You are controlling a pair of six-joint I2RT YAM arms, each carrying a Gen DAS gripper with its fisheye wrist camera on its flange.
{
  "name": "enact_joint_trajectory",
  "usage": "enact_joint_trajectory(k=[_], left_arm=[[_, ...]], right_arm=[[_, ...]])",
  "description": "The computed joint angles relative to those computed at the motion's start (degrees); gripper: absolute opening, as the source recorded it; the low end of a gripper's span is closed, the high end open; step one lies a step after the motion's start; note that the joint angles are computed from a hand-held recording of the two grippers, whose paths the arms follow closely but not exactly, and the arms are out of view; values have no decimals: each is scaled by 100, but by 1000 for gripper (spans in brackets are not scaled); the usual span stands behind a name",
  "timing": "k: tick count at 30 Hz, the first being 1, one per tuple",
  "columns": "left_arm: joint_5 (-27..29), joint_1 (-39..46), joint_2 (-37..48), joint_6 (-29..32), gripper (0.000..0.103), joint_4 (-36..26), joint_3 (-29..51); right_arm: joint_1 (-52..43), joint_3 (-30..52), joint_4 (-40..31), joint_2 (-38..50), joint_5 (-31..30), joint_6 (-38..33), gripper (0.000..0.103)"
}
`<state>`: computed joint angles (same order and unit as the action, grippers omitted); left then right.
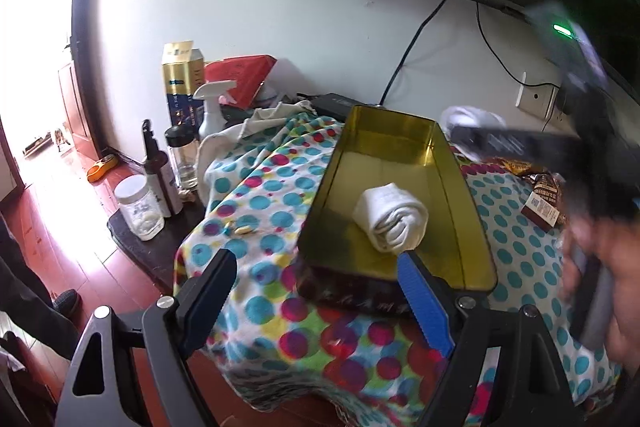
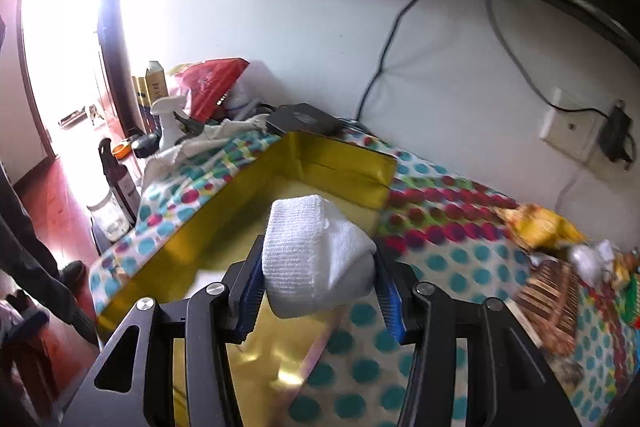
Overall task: Organize objects
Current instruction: 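Lower the white cloth into the gold tin and open the right gripper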
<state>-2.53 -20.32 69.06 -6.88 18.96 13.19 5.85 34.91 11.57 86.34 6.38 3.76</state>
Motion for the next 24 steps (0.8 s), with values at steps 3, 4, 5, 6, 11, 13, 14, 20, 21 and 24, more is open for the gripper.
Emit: enact_joint_trajectory(k=[3, 4, 5, 6, 11, 13, 14, 20, 21, 24], left_arm=[[251, 234, -185, 110, 85, -90, -145], [363, 318, -196, 158, 85, -131, -146], [430, 388, -217, 198, 85, -128, -161], [442, 430, -264, 228, 85, -123, -188], [730, 736, -169, 338, 85, 79, -238], [808, 811, -27, 388, 85, 135, -219], [865, 867, -15, 399, 85, 119, -210], [827, 876, -447, 346, 85, -89, -318], [786, 834, -573, 332, 85, -175, -338], [577, 615, -1245, 281, 85, -553, -442]], right_arm=[[123, 715, -174, 752, 73, 121, 48], [166, 994, -267, 1036, 119, 133, 48], [207, 1209, -330, 1270, 167, 145, 48], [228, 1357, -386, 1430, 189, 149, 48], [278, 1857, -578, 1968, 230, 151, 48], [300, 1921, -600, 1977, 162, 91, 53], [304, 1952, -598, 1959, 108, 63, 59], [333, 1554, -582, 963, 109, 5, 86], [290, 1397, -593, 663, 69, -44, 87], [-214, 496, -636, -808, -159, -250, 100]])
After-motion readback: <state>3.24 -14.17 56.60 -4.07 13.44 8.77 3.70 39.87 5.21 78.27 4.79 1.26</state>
